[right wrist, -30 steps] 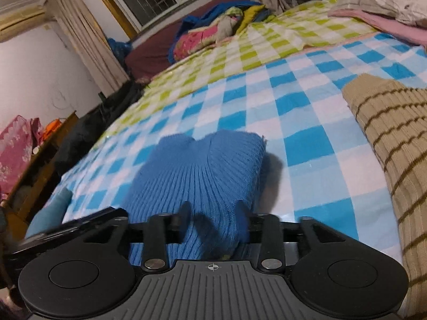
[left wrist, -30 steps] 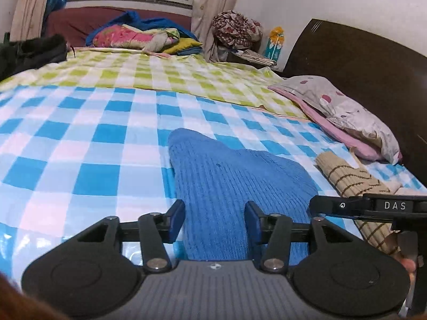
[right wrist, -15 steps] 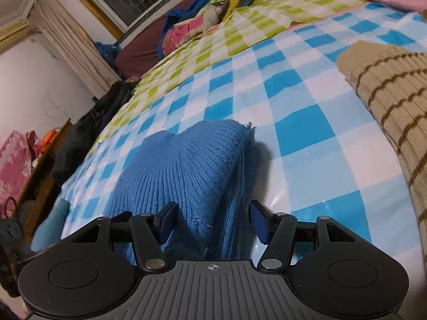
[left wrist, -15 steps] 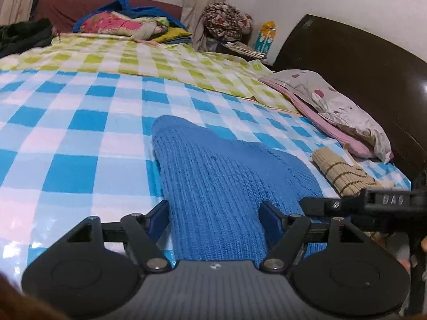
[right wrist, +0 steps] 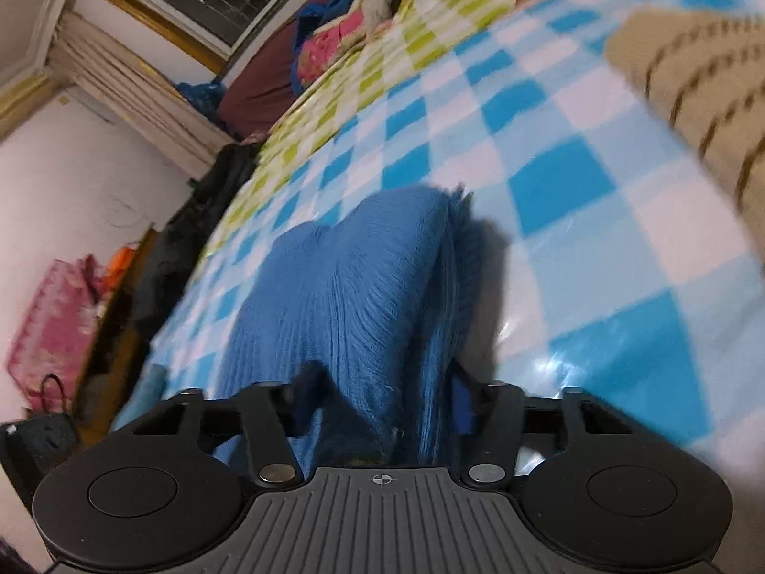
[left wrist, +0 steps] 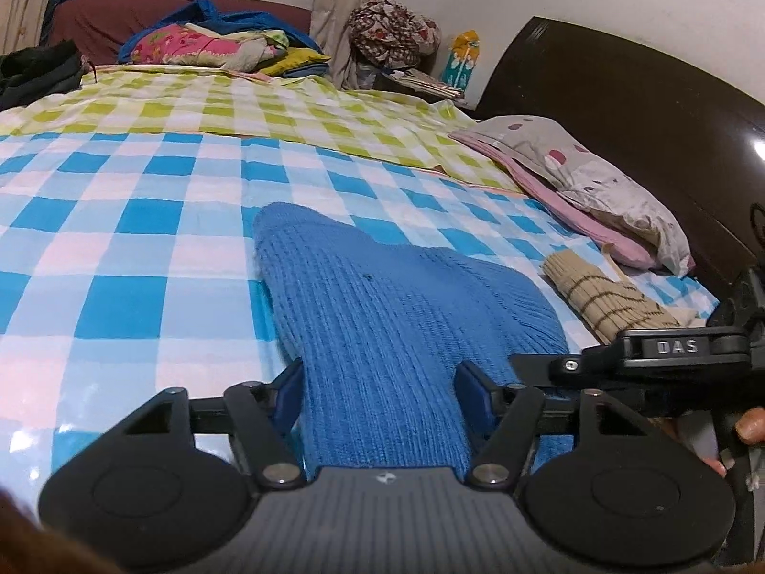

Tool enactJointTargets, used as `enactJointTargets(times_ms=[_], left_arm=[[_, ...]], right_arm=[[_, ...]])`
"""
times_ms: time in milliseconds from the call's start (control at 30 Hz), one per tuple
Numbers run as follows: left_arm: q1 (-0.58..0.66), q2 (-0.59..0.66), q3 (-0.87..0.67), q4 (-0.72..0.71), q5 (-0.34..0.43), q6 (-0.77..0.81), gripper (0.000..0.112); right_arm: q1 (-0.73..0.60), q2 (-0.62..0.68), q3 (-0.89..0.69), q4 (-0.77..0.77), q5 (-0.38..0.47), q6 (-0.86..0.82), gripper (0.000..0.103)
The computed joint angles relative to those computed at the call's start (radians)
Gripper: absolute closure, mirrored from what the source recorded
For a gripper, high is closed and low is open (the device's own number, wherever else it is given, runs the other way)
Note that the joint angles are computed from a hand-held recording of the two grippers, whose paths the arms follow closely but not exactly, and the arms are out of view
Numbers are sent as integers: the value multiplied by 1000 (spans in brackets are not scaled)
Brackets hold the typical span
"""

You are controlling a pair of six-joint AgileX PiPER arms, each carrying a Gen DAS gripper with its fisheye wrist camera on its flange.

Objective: Fold small clothes

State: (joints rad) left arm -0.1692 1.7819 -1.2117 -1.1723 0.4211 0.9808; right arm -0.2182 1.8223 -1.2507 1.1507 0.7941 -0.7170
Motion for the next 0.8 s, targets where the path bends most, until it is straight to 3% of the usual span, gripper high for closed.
enactJointTargets(times_ms=[200, 433, 567, 800], left_arm=[[35, -162, 179, 31, 28, 43, 45], [-9, -260, 283, 84, -60, 27, 44], [-75, -303, 313, 211, -179, -67, 44], [-97, -304, 313, 386, -202, -254, 44]], right_arm=[[23, -98, 106, -25, 36, 12, 64], [75, -277, 284, -124, -134, 87, 64], [126, -349, 358, -195, -243, 126, 66], [148, -409, 407, -249, -276, 183, 67]])
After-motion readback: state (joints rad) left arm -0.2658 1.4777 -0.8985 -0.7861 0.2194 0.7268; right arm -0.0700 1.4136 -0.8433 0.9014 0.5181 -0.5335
